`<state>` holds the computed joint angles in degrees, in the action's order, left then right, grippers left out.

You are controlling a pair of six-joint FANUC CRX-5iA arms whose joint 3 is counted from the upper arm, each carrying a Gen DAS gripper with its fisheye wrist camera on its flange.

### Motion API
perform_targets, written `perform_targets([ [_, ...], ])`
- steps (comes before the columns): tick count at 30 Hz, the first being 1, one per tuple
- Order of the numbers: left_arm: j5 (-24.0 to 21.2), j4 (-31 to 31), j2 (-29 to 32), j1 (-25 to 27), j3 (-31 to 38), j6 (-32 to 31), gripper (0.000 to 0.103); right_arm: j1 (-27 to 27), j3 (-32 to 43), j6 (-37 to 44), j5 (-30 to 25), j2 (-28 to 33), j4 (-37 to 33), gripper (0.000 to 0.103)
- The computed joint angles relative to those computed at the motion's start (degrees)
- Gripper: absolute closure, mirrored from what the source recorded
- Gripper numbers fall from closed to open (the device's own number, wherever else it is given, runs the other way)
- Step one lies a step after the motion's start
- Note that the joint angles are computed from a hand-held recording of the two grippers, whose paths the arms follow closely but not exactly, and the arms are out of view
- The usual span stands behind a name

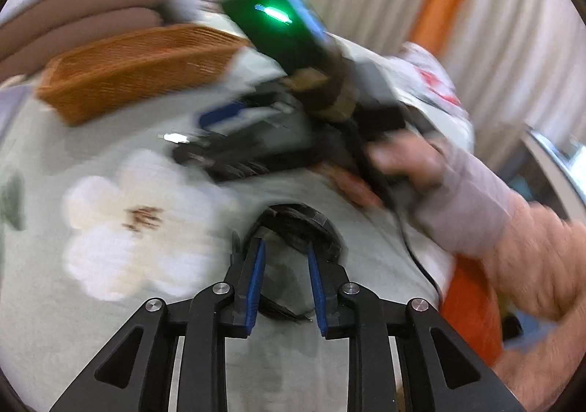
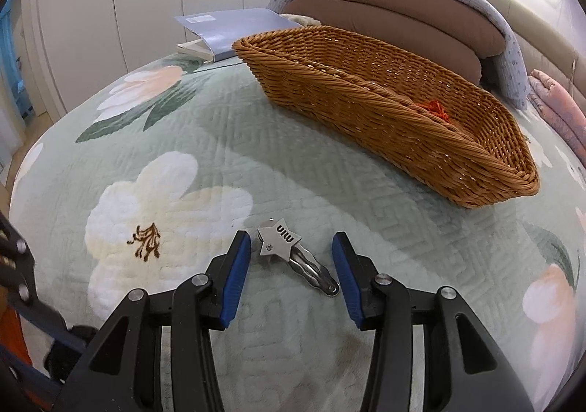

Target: Organize jewelry

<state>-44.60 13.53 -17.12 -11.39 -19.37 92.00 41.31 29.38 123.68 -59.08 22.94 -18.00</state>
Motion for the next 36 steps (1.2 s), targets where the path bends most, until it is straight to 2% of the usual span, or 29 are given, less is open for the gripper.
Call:
perform_targets([
  [2, -0.39, -0.98, -0.14, 0.15, 0.82, 1.18, 0.076, -0.01, -0.16, 0.04, 0.16, -0.11, 0.00, 0.053],
  [4, -0.04, 0.11, -0.78, 0.10, 0.50, -1.25, 0.067, -0.25, 0.11, 0.13, -0.13, 0.00, -0.50, 0.053],
  [5, 0.14, 1.25, -1.08, 0.07, 0.12, -2.73, 0.053, -0.34, 0.26, 0.09, -0.28, 0.06, -0.69, 0.053],
  [6, 0.06, 1.60, -1.20, 0.03, 0.02, -3.29, 0.047, -0.45, 0.40, 0.10, -0.40, 0.12, -0.86, 0.053],
  [12, -0.79, 5.73, -2.10, -0.11, -1.19, -9.13, 0.047, -0.37, -0.13, 0.11, 0.22, -0.17, -0.67, 0.053],
  [17, -4.46, -0.08, 1.42, -2.62, 2.53, -5.46, 0.047, -0.28, -0.56, 0.06, 0.67, -0.35, -0.21, 0.053],
  [19, -3.71, 0.62, 1.89, -3.12, 2.05, -6.68, 0.047, 0.09, -1.40, 0.21, 1.38, -0.77, 0.52, 0.053],
  [22, -3.05, 0.19, 2.66, -3.82, 2.32, -6.21, 0.047, 0.14, -2.03, 1.26, 1.42, -1.22, 0.33, 0.045],
  [25, -3.39, -2.07, 3.77, -4.41, 3.57, -4.50, 0.055, 0.15, -2.14, 0.43, 1.80, -1.15, 0.79, 0.045],
  [27, -3.45, -2.33, 3.90, -4.22, 3.58, -4.11, 0.075, -0.29, -1.17, 0.21, 0.84, -0.59, 0.06, 0.048],
  [28, -3.48, -3.55, 3.83, -4.31, 3.78, -2.80, 0.080, -0.42, -0.75, 0.02, 0.69, -0.34, -0.11, 0.055],
  [30, -2.41, -2.68, 3.18, -3.84, 2.66, -3.23, 0.081, -0.62, -0.04, 0.23, 0.11, 0.00, -0.72, 0.064],
  [31, -1.83, -2.39, 2.83, -3.68, 2.11, -3.22, 0.082, -0.63, 0.06, 0.52, 0.09, 0.01, -0.95, 0.072],
  [34, -0.38, -3.37, 2.40, -3.94, 1.73, -1.56, 0.088, -0.41, -1.27, 1.23, 1.72, -0.89, -0.95, 0.076],
  [35, 0.07, -3.07, 2.32, -3.91, 1.56, -1.31, 0.094, -0.42, -1.51, 1.34, 2.01, -1.06, -1.01, 0.078],
  [36, 0.37, -3.46, 2.17, -4.04, 1.51, -0.60, 0.094, -0.54, -1.72, 1.53, 2.30, -1.27, -1.32, 0.079],
])
